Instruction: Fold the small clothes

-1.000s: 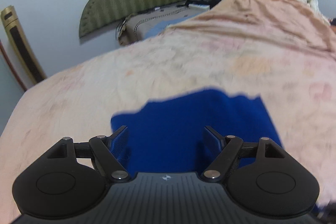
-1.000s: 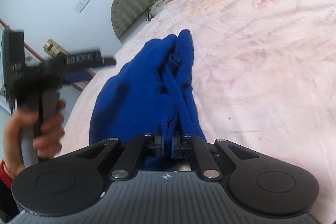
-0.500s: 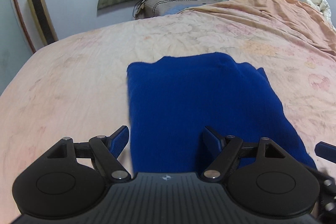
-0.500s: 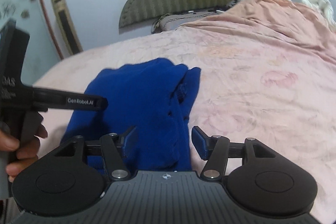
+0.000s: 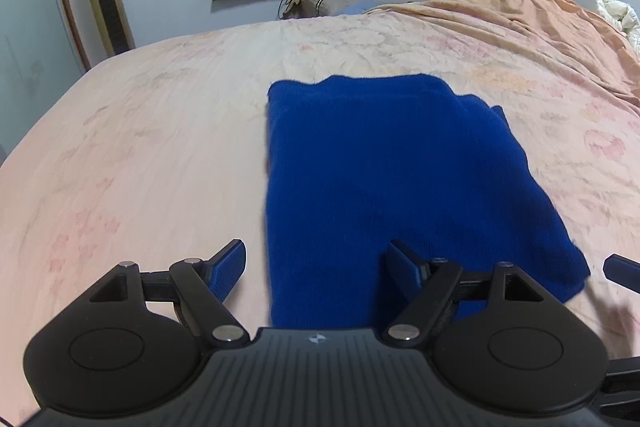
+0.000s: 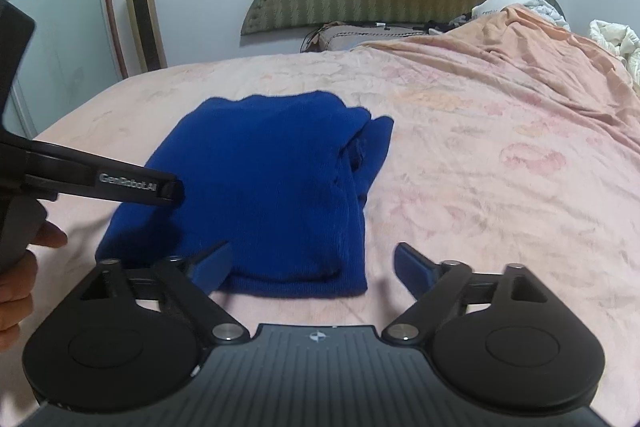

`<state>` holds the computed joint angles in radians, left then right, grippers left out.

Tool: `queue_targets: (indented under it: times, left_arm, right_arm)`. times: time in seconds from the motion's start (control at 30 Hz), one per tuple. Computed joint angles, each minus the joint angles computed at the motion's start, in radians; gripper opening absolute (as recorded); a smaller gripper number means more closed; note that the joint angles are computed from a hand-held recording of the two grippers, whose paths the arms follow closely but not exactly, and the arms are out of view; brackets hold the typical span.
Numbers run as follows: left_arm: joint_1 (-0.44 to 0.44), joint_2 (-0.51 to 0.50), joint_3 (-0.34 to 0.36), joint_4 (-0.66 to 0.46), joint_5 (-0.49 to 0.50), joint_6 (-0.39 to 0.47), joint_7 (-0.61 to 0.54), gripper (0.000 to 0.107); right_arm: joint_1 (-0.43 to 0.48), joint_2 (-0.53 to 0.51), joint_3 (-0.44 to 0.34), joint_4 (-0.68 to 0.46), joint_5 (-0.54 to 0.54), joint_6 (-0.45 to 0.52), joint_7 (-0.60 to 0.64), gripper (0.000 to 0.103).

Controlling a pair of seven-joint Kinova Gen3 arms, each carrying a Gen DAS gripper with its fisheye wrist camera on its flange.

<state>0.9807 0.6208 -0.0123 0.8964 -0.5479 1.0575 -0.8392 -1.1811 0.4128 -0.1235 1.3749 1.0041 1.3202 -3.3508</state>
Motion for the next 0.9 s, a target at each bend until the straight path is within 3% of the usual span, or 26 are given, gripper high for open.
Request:
queue_targets:
  times: [0.33, 0.63, 0.9]
  left_arm:
    - [0.025, -0.070, 0.005, 0.144, -0.053, -0.032, 0.113, 0.078]
    - [0.011, -0.110, 0.033, 0.224, -0.075, -0.068, 0.161, 0.078]
    - [0.005, -0.148, 0.047, 0.302, -0.098, -0.123, 0.222, 0.078]
  right_arm:
    - [0.001, 0.001, -0.009, 0.046, -0.027, -0.017, -0.058, 0.103]
    - [-0.012, 0.048, 0.002, -0.011, -0.048, 0.040, 0.022, 0.103]
    - [-0.020, 0.042, 0.010, 0.002, -0.046, 0.033, 0.013, 0.103]
